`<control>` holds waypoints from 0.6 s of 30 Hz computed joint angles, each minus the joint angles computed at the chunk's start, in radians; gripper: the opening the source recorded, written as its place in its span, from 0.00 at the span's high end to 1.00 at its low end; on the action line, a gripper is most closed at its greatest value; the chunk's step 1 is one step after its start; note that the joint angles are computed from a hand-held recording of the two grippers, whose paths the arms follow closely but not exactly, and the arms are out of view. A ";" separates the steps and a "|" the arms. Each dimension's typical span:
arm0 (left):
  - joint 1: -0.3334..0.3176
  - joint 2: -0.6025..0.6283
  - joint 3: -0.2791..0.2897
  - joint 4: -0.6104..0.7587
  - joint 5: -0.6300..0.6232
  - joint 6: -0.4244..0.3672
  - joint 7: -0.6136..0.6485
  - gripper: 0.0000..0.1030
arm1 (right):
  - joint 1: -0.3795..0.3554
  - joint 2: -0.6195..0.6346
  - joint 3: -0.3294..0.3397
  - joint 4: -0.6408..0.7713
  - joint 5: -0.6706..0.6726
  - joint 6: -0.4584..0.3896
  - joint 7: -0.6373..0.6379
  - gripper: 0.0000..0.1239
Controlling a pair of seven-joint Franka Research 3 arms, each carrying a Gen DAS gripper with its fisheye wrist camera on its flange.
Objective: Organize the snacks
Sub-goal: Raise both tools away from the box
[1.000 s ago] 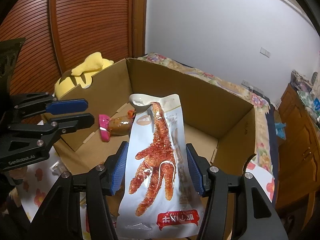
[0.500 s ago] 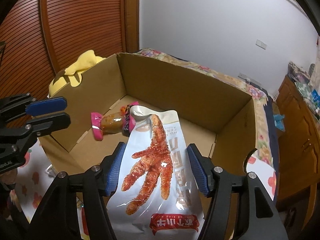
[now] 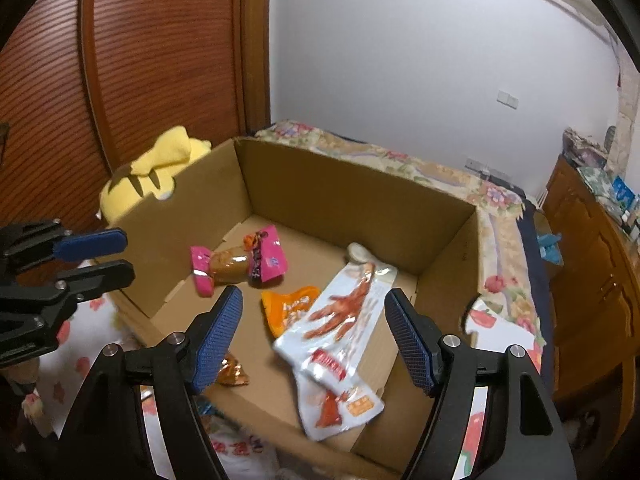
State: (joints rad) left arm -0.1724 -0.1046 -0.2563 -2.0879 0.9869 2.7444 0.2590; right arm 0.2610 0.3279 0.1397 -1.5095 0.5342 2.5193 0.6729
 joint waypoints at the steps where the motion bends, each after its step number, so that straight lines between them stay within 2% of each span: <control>1: -0.002 -0.011 -0.003 -0.009 0.003 -0.002 -0.007 0.70 | -0.008 -0.028 0.005 -0.035 0.021 0.013 -0.017 0.39; 8: -0.007 -0.100 -0.039 -0.082 0.017 -0.021 -0.053 0.66 | -0.024 -0.203 -0.004 -0.244 0.153 0.063 -0.126 0.39; 12: -0.009 -0.154 -0.067 -0.125 0.011 -0.036 -0.069 0.62 | -0.011 -0.293 -0.030 -0.358 0.218 0.096 -0.181 0.39; 18: -0.019 -0.220 -0.109 -0.181 -0.012 -0.062 -0.082 0.61 | 0.005 -0.378 -0.073 -0.479 0.264 0.112 -0.205 0.39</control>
